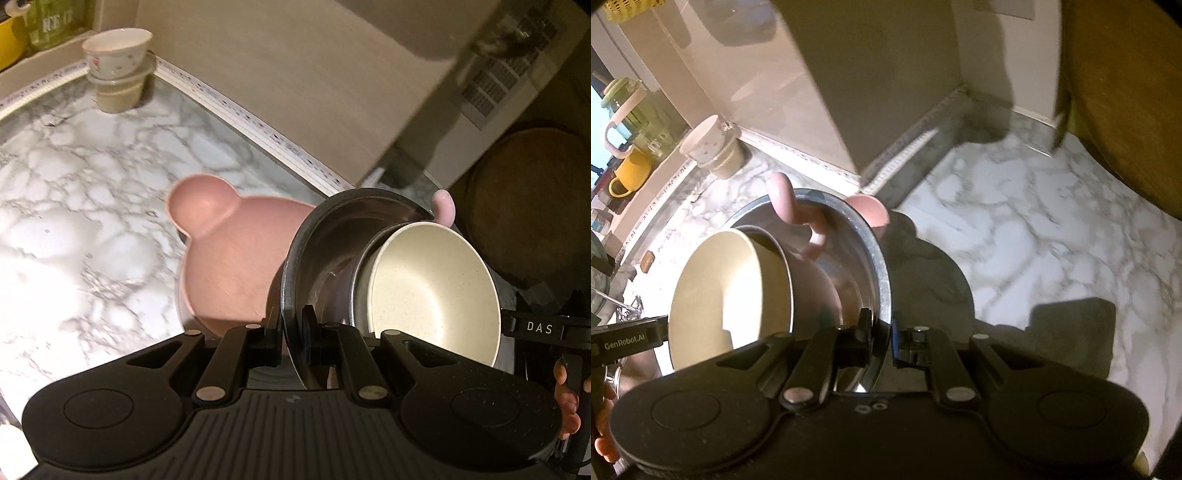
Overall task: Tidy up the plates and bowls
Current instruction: 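Lift the nested steel bowl stack and carry it over the pink bear bowl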
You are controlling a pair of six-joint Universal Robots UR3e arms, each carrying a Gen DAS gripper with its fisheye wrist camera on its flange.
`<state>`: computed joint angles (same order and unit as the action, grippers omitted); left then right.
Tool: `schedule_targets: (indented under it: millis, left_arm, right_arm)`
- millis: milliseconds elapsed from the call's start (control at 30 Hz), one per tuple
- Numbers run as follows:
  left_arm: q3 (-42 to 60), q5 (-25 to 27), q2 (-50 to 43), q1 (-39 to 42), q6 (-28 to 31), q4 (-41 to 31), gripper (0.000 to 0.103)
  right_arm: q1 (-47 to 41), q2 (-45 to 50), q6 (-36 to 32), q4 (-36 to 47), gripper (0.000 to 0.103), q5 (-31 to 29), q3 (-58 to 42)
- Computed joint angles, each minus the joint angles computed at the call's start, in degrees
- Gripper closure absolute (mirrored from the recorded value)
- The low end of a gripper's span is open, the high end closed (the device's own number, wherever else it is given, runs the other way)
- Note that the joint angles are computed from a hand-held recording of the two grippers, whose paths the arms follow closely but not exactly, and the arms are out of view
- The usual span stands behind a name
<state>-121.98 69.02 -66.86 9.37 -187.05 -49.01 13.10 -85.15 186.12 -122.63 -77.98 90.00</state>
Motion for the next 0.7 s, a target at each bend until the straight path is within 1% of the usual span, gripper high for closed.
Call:
schedule_targets:
  millis: [233,400,700]
  left_arm:
    - [0.7,-0.1,-0.5,5.3,3.8,-1.0,0.094]
    - [1.6,0.1,-3.3,7.8,5.5,0.4,0.094]
    - [2.1,0.2,-9.1,9.2,7.2,3.2,0.094]
  right_arm:
    - [3.3,7.6,2.8,-2.2,0.093,-0.1,-6.2]
    - [5.4,13.1,5.1,-2.3,0.093,-0.8,-11.5]
    - [7.1,18.2,7.0,-1.5,0.093,-2.3,-15.9]
